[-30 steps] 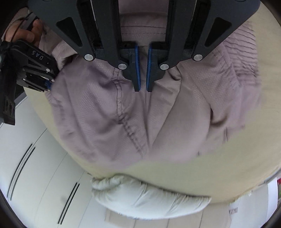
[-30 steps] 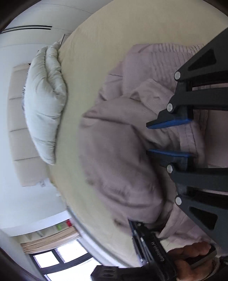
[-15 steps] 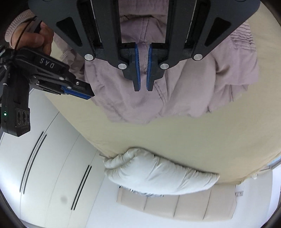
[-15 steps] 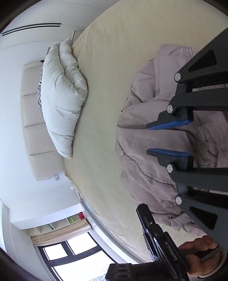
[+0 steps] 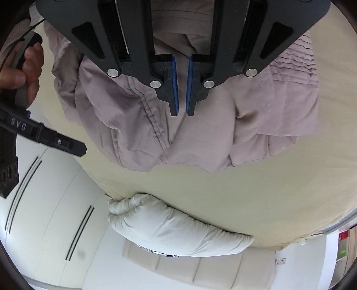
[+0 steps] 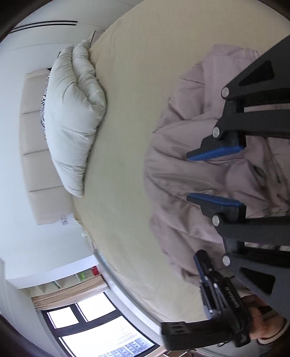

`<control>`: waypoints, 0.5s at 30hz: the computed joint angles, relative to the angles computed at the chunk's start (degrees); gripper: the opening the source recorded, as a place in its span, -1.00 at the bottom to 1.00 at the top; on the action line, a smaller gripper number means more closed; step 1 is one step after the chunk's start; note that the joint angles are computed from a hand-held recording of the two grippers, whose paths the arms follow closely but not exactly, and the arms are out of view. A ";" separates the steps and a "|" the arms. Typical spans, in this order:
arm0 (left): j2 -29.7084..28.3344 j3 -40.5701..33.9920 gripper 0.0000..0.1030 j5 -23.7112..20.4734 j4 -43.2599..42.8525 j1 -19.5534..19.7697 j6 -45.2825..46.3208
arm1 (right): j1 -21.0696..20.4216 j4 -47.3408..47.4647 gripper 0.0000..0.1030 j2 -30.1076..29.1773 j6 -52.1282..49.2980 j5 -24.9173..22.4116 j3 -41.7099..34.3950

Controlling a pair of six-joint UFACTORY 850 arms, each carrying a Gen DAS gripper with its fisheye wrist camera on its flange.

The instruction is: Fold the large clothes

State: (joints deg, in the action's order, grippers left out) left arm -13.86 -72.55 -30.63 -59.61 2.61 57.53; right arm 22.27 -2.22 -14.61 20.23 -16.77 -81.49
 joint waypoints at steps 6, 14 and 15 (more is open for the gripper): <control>-4.66 -2.60 -0.88 -1.52 4.83 -0.34 -3.85 | 0.49 2.18 -0.11 -15.14 -3.95 -12.72 -15.37; 4.13 4.18 -0.88 -3.00 -5.71 5.32 5.06 | 0.80 -3.81 -0.13 -9.58 2.91 -9.14 -9.33; 5.77 5.67 -0.88 -2.18 -7.21 5.95 6.35 | 1.10 -3.19 -0.13 -6.84 3.53 -6.28 -6.49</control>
